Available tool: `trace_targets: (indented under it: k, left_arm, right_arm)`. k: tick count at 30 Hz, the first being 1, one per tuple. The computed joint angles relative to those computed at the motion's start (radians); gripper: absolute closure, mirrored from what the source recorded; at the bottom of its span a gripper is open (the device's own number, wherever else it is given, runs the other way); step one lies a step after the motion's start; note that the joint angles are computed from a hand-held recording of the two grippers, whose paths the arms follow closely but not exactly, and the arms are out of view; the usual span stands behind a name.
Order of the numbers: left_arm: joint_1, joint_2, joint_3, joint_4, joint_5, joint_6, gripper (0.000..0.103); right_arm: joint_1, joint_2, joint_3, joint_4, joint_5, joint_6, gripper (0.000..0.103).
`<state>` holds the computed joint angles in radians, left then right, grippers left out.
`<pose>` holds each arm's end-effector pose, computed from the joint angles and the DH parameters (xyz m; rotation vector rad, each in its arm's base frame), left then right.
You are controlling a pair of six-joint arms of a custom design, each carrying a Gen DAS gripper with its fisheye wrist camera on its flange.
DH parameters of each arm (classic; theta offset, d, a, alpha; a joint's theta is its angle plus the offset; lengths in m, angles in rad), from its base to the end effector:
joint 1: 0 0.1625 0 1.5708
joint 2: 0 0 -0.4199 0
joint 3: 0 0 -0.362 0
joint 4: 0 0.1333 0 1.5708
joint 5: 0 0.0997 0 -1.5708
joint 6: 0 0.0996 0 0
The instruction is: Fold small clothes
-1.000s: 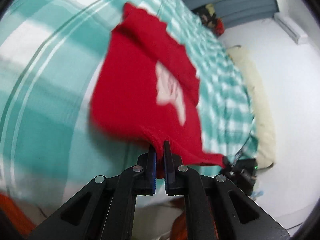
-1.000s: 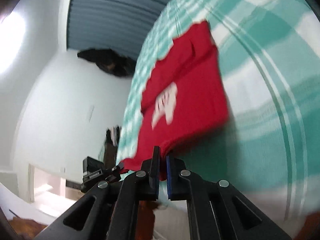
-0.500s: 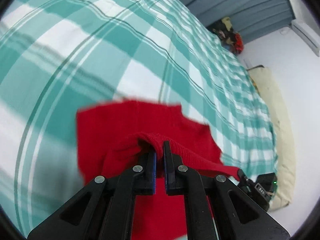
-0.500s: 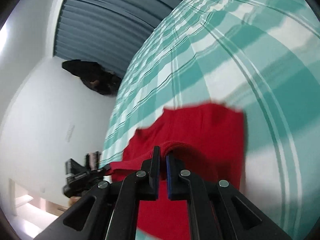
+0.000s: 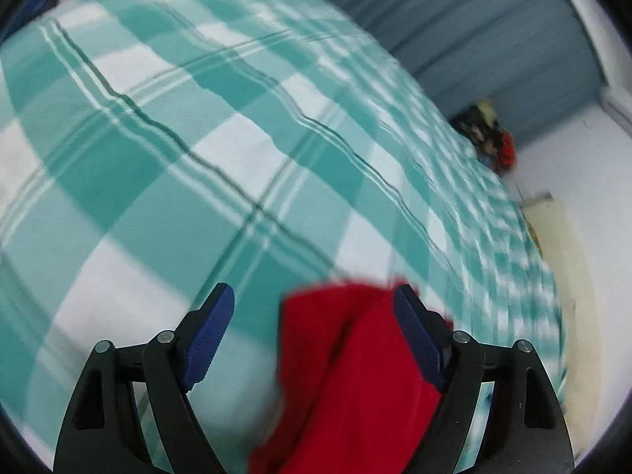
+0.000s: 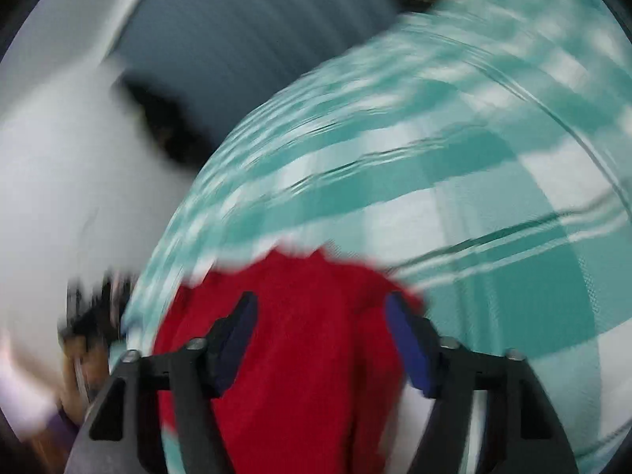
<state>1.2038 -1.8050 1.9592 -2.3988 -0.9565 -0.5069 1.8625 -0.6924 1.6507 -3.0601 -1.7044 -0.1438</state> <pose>0.0384 -0.4315 0.5139 -0.4737 2.5942 -1.1836 0.3069 -0.6046 0.0997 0.5832 -2.8833 0.8121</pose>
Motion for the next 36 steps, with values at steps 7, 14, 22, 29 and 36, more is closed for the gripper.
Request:
trace_targets:
  k: [7,14,22,29,36]
  left_arm:
    - [-0.259,-0.279,0.229,0.473,0.077,-0.190,0.019]
    - [-0.594,-0.549,0.230,1.114,0.262,-0.728,0.017]
    - [-0.594,-0.419,0.228,1.449,0.462,-0.941,0.002]
    - [-0.461,-0.526,0.332,1.122,0.446,-0.650,0.001]
    - [-0.619,-0.485,0.233,1.331,0.418,-0.944,0.003]
  right_arm:
    - [0.034,-0.034,0.175,0.198,-0.172,-0.125,0.083]
    - [0.087,-0.191,0.445,-0.120,-0.339,-0.037,0.060]
    - [0.048,-0.101,0.676,-0.662,-0.446,-0.020,0.036]
    - [0.036,-0.076,0.684,-0.725,-0.410,-0.074,0.024]
    - [0.031,-0.045,0.665,-0.751,-0.415,-0.092,0.024]
